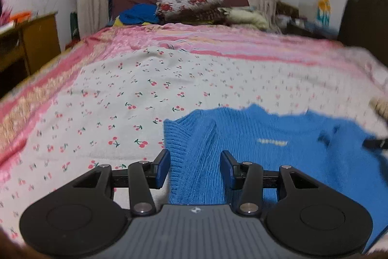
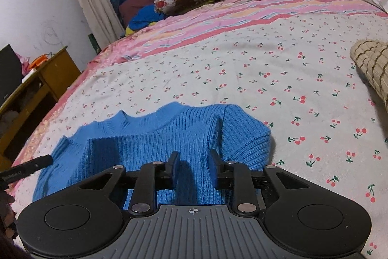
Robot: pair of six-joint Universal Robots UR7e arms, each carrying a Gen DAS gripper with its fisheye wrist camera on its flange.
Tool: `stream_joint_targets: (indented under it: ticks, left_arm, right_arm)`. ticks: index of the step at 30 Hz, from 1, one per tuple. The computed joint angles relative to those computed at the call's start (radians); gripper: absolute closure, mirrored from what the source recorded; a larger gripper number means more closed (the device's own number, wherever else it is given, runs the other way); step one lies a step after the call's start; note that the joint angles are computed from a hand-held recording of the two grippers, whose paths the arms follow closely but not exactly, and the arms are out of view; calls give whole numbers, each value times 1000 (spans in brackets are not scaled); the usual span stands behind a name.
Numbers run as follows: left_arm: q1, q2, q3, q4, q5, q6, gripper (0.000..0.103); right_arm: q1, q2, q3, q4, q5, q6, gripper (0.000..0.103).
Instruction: Fold small clothes
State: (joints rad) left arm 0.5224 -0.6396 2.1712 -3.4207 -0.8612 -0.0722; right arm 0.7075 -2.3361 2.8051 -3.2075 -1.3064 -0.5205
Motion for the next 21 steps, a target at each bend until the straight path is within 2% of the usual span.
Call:
stream_joint_targets:
  ticks: [3,4,6,8,10,12,16,21]
  left_arm:
    - [-8,13,-8,17,10,36,55]
    - [-13,14,-12,31,17,43,71]
    - [-27,18,-17,69,43,54,88]
    - [-36,18,-18,79,51,64,90]
    - [-40,11,-16,87,44,65,91]
    - [-38,-3,-10,67,20,43,91]
    - [-31,-44,1,-17,-13,-3,91]
    - [-12,-55,-20,-93,-9,-26,91]
  right_arm:
    - [-4,-15,-1,16,7,-5,80]
    - [-2,-18,0,16,6,-7,80]
    - [-1,-24,0,21,8,-12,81]
    - [5,-20,-2,26,4,-14,84]
    - [18,-11,-2,19,-13,-20,92]
    - [9,-24,-1,29,-2,-16,93]
    - [-65,-142,0,116,114,-11,95]
    - [-234,-339,-8,265,330,18,95]
